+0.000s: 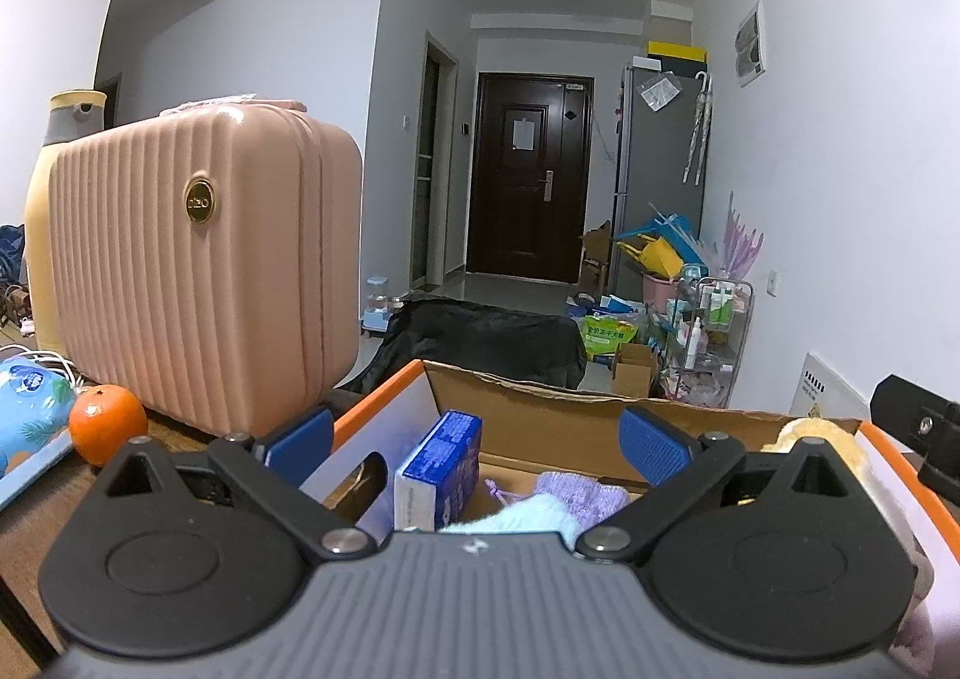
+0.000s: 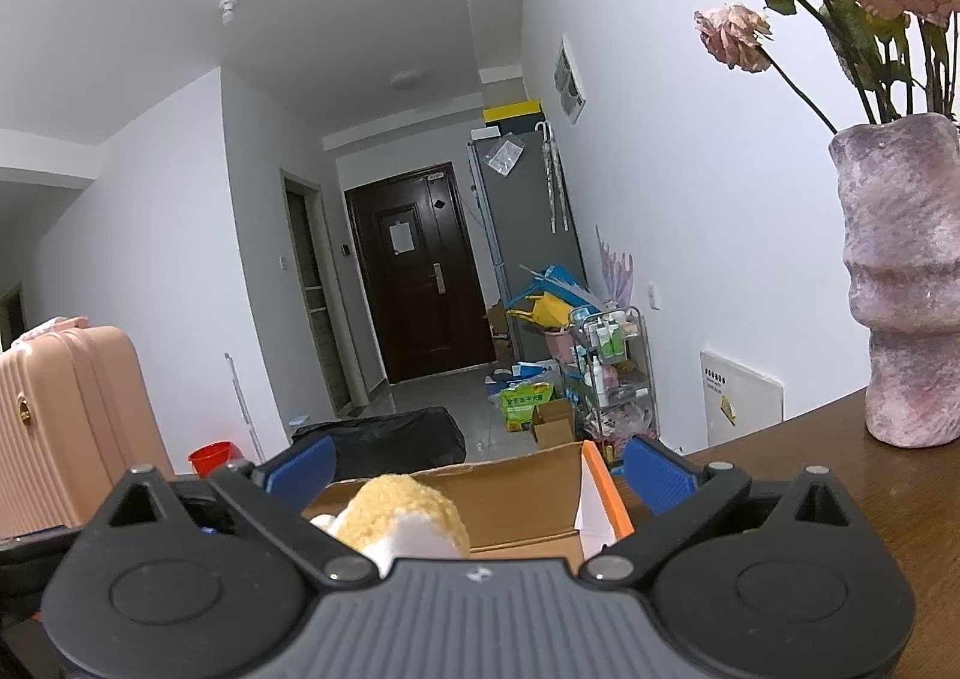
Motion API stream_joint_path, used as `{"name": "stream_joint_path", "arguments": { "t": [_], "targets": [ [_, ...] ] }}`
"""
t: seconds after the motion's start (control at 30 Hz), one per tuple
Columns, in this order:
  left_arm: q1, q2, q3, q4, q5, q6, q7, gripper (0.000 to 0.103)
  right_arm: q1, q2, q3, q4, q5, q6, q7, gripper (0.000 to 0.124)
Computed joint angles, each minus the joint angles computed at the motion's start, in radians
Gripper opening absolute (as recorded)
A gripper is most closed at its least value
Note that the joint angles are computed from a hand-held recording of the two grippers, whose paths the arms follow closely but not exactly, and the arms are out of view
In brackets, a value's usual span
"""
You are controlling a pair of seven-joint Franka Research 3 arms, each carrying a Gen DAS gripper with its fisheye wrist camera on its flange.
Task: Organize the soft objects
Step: 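Withdraw both grippers up and away from the box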
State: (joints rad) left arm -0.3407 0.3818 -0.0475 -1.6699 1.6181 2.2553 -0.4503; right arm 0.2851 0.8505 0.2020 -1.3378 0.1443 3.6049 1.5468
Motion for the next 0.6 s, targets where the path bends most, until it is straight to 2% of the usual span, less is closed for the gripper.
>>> {"name": "stream_joint_path", "arguments": {
  "t": [0.13, 0.37, 0.6],
  "targets": [
    [0.000, -0.020, -0.003, -0.027, 0.007, -0.001, -0.012, 0.103, -0.006, -0.009, 0.003, -0.020, -0.004, 0.018, 0.008, 0.103],
    [0.005, -0.050, -0.017, -0.069, 0.022, -0.008, -0.027, 0.103, 0.034, -0.053, -0.044, -0.099, 0.062, 0.090, -0.028, 0.103],
    [-0.002, -0.097, -0.046, -0.140, 0.062, -0.049, -0.046, 0.103, 0.042, -0.103, -0.054, -0.186, 0.099, 0.132, -0.049, 0.103]
  ]
}}
